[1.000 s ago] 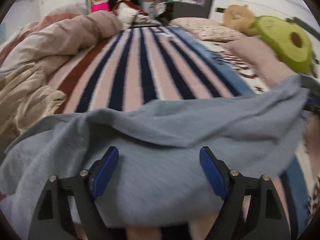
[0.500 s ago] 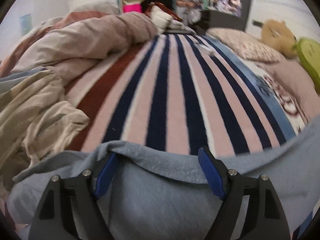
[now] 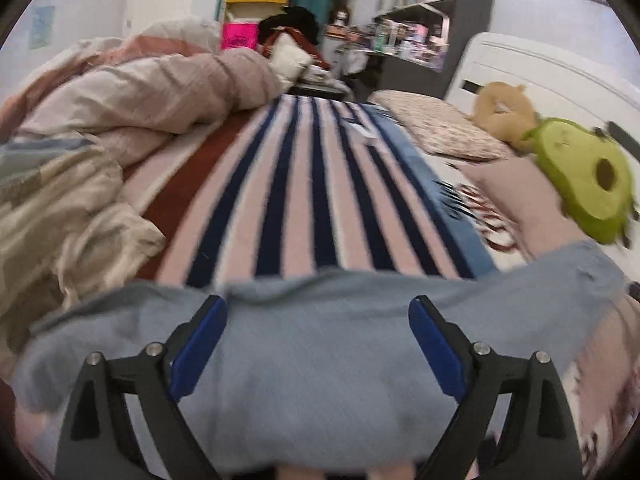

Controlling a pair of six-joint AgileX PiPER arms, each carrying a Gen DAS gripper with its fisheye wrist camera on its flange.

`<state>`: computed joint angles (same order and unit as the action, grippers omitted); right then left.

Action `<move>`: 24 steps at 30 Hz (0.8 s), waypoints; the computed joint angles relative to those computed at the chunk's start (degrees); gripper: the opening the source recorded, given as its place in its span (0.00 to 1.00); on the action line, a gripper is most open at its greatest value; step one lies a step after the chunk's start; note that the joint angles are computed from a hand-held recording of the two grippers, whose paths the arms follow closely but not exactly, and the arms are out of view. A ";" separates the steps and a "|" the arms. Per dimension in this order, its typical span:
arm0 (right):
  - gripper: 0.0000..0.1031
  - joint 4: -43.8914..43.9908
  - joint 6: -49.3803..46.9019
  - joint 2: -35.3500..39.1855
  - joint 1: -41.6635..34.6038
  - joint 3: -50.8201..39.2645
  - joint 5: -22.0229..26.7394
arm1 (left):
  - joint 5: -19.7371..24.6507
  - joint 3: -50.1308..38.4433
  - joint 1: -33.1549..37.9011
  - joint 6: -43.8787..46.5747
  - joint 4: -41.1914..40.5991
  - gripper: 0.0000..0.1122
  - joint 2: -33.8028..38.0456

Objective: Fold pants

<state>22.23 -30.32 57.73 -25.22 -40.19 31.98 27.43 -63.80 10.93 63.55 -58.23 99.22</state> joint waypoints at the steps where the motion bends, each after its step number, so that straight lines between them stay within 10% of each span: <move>1: 0.70 4.91 -4.42 0.18 -2.96 -0.07 2.99 | 0.18 1.67 0.07 1.52 -1.29 0.80 -0.91; 10: 0.75 20.46 -12.66 11.92 -2.32 -1.92 1.85 | -3.46 13.97 3.20 11.26 -9.80 0.80 -5.90; 13: 0.49 15.11 -5.85 16.13 3.48 -3.68 -5.40 | -2.87 15.92 5.05 13.21 -10.28 0.80 -6.15; 15: 0.12 11.97 -1.75 18.29 4.86 -5.18 -6.39 | -2.88 17.05 5.75 14.00 -9.98 0.80 -6.40; 20: 0.04 10.20 -3.10 11.35 5.44 -1.59 -10.28 | -2.45 18.22 7.36 14.21 -8.86 0.80 -7.44; 24: 0.03 10.94 -4.85 2.14 -1.02 -0.41 -4.48 | -5.35 20.29 7.13 14.43 -6.89 0.80 -10.79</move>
<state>33.17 -35.17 59.87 -26.24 -40.59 27.50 22.08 -43.50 18.06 77.98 -65.11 88.43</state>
